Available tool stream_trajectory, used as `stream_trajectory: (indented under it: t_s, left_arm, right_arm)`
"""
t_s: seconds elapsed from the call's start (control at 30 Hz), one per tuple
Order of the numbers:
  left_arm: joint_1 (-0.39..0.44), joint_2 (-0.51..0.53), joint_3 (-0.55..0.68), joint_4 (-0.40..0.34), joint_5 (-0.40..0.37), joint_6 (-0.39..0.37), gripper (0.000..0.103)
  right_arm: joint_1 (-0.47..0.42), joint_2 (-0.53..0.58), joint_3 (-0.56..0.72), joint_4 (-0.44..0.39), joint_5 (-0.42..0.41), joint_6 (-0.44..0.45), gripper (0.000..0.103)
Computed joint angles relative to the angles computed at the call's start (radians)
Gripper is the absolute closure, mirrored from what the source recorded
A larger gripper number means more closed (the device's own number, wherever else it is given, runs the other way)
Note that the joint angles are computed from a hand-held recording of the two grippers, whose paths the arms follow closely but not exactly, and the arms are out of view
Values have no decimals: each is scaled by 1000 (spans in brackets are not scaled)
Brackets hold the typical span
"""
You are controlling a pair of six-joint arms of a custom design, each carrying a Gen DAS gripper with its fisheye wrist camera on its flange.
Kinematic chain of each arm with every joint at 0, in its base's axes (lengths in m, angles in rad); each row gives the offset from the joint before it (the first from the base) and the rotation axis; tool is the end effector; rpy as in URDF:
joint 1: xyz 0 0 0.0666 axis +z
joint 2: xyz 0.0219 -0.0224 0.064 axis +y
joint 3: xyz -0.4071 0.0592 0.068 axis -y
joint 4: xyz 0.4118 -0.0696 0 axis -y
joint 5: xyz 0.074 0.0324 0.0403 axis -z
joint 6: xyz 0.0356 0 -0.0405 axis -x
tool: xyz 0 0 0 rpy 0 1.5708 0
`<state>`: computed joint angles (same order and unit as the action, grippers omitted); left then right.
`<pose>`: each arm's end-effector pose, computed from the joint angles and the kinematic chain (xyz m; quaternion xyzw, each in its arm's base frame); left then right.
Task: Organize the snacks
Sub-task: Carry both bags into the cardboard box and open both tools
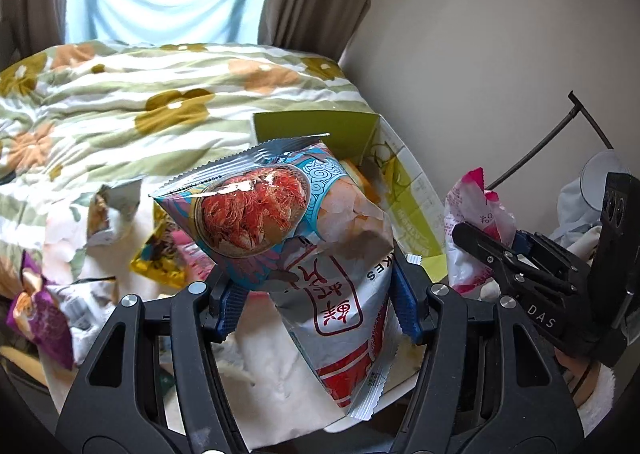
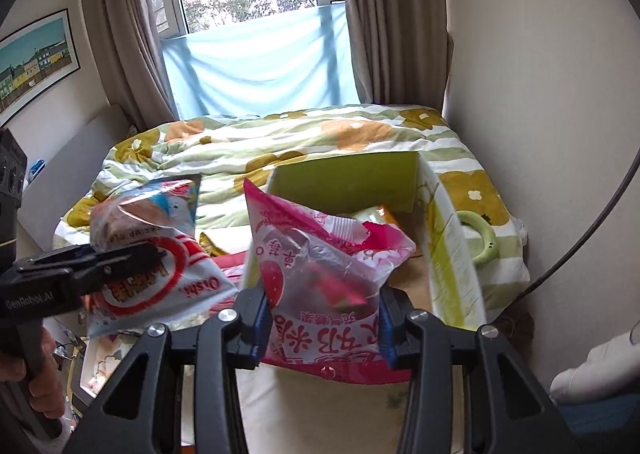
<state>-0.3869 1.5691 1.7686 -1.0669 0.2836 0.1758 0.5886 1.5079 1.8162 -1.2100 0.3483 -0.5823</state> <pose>0.5172 -0.2219 0.5368 0.1463 0.9191 -0.2221 0.2908 0.4420 0.2800 0.5817 0.0540 0.9304 0.0423 0.3600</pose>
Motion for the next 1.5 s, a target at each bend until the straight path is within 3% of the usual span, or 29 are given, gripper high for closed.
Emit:
stream_trajectory:
  t_s: [0.17, 0.33, 0.4, 0.43, 0.5, 0.9, 1.2, 1.23, 1.3, 1.33, 1.37, 1.5]
  left_arm:
    - [-98, 165, 148, -62, -63, 24, 44]
    - [-153, 259, 207, -99, -116, 52, 42]
    - [-160, 283, 219, -114, -144, 62, 27]
    - [-165, 285, 218, -118, -172, 70, 9]
    - [-169, 265, 184, -95, -218, 82, 1]
    - [-138, 173, 93, -83, -265, 118, 0]
    - [-140, 142, 65, -82, -327, 123, 1]
    - [-140, 141, 62, -84, -332, 127, 1]
    - [-140, 131, 48, -83, -334, 130, 1]
    - [-139, 128, 43, -83, -336, 131, 1]
    - [-140, 124, 36, -83, -340, 132, 1]
    - [-141, 108, 11, -80, -347, 143, 1]
  right_arm:
    - [-112, -8, -22, 17, -101, 90, 64]
    - [-194, -3, -38, 22, -199, 162, 64]
    - [-217, 6, -36, 20, -230, 187, 64]
    - [-224, 11, -37, 20, -244, 196, 64]
    - [-237, 17, -39, 18, -274, 207, 64]
    - [-254, 60, -23, 14, -367, 216, 64]
    - [-249, 139, 18, -21, -377, 242, 62]
    - [-247, 136, 8, -10, -369, 246, 57]
    - [-243, 122, -16, 18, -355, 251, 35]
    - [-243, 108, -37, 43, -353, 248, 14]
    - [-243, 98, -51, 57, -356, 244, 0]
    - [-244, 71, -84, 57, -361, 222, 0]
